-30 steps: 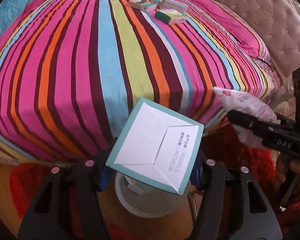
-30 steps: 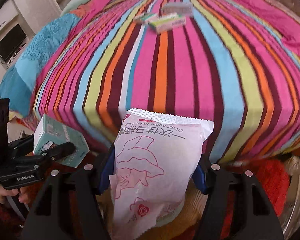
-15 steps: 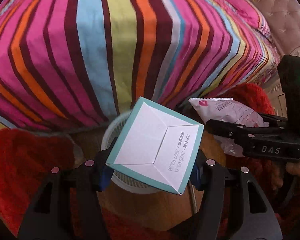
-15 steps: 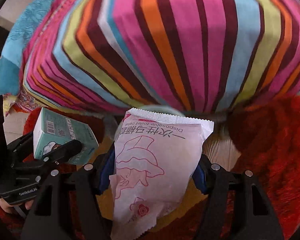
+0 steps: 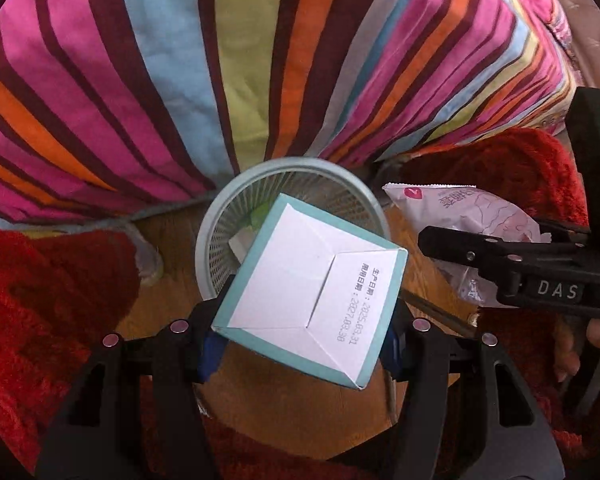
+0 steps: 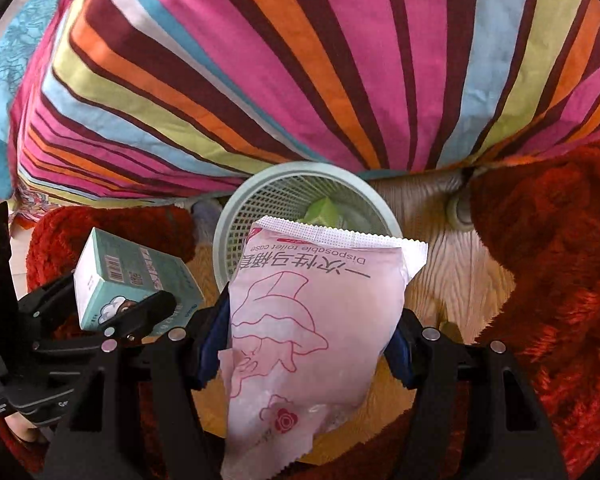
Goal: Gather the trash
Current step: 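Carry the mint-green box and white packet over the wastebasket with both tools, then open both tools to drop the box and packet into the wastebasket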
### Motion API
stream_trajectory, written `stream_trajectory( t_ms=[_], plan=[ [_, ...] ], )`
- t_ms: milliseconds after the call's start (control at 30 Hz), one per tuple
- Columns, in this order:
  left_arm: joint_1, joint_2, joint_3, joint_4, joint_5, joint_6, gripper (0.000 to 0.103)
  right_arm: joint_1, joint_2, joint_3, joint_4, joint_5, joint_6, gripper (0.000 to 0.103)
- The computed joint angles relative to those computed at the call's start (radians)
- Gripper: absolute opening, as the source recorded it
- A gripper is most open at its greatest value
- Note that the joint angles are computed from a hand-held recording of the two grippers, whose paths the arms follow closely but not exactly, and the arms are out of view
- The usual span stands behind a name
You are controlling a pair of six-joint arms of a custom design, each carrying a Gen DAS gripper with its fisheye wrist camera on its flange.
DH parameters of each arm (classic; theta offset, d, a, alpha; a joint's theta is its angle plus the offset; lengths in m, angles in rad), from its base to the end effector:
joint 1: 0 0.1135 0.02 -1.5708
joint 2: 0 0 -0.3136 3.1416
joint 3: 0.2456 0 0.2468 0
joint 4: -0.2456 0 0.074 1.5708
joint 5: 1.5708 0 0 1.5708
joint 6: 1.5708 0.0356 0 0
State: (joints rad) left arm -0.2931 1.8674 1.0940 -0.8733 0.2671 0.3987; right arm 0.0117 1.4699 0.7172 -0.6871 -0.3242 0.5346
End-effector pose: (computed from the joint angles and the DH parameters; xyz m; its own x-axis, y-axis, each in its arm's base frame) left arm 0.3004 -0.1005 0.1811 -0.7790 0.6262 -0.0323 0.6098 0.7445 -0.2720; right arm 0.2181 0.0139 0.1988 -0.8799 0.4727 0.0485 0.4598 0.8211 0.3383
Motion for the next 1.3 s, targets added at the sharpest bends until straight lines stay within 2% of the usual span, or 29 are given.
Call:
stream_trajectory(
  t_ms=[467, 500, 533, 567, 633, 1300],
  plan=[
    [-0.029, 0.075, 0.03, -0.034, -0.046, -0.037, 0.062, 0.01, 0.068, 0.023, 0.002, -0.029, -0.032, 0.063],
    [-0.032, 0.079, 0.031, -0.032, -0.054, -0.044, 0.07, 0.012, 0.073, 0.022, 0.011, -0.034, -0.028, 0.064],
    [-0.032, 0.077, 0.035, -0.037, -0.06, -0.047, 0.084, 0.012, 0.078, 0.024, 0.01, -0.037, -0.027, 0.066],
    [-0.032, 0.079, 0.036, -0.033, -0.063, -0.05, 0.087, 0.013, 0.083, 0.025, 0.006, -0.036, -0.028, 0.077],
    [-0.03, 0.075, 0.036, -0.032, -0.057, -0.052, 0.087, 0.015, 0.083, 0.026, -0.002, -0.025, -0.025, 0.087],
    [-0.006, 0.085, 0.029, -0.029, -0.05, -0.077, 0.087, 0.008, 0.097, 0.008, 0.018, -0.029, 0.013, 0.092]
  ],
)
